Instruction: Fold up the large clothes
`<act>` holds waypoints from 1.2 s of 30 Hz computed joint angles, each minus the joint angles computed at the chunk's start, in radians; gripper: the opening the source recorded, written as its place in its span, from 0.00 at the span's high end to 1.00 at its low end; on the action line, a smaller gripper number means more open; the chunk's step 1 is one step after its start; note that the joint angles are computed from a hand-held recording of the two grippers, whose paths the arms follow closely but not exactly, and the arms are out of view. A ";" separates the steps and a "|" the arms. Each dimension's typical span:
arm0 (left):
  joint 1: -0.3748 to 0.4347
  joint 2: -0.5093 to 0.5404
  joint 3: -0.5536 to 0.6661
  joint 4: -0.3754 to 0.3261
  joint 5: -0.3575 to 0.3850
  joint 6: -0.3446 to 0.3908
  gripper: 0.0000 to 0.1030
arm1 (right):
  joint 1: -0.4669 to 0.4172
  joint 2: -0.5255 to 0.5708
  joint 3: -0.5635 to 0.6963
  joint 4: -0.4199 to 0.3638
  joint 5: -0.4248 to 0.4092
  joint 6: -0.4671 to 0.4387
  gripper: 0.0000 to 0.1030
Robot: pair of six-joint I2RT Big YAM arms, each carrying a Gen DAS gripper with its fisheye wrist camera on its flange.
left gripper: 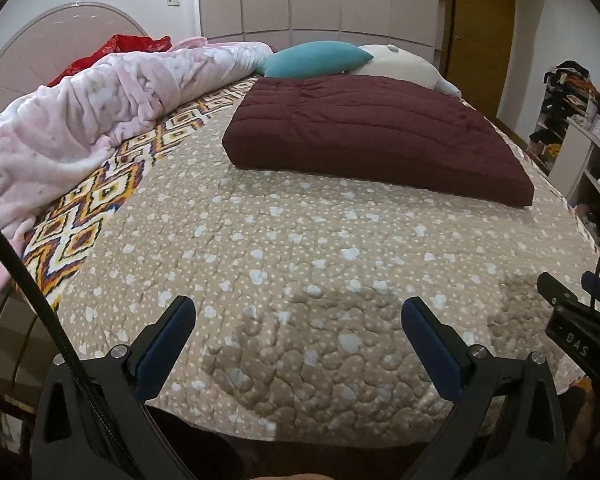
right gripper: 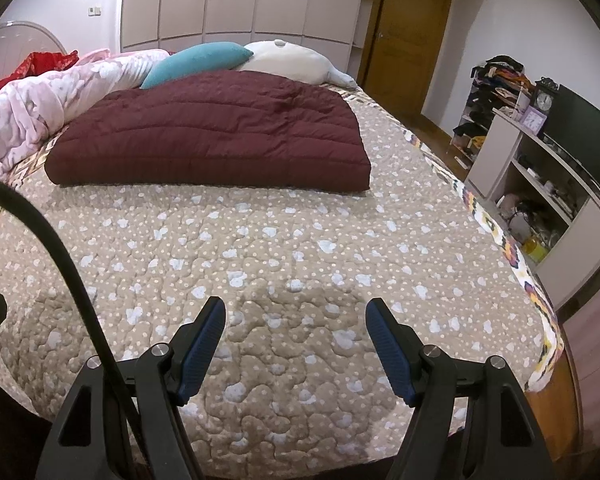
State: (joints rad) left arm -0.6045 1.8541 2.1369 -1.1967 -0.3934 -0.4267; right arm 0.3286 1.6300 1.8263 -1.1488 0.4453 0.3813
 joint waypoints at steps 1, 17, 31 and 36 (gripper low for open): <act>-0.002 -0.002 -0.001 -0.004 0.002 0.000 0.00 | 0.002 -0.001 0.000 0.002 0.003 -0.003 0.26; 0.000 0.006 0.012 -0.044 0.031 -0.040 0.00 | 0.011 0.016 0.008 -0.028 0.012 -0.007 0.25; -0.004 -0.002 0.001 -0.029 0.057 -0.027 0.00 | 0.015 0.002 -0.015 0.003 0.051 0.013 0.25; -0.004 -0.003 0.000 -0.028 0.062 -0.028 0.00 | 0.017 -0.004 -0.019 0.008 0.063 0.022 0.25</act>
State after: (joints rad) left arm -0.6086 1.8513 2.1372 -1.2249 -0.3317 -0.4543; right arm 0.3451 1.6264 1.8073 -1.1409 0.5079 0.4029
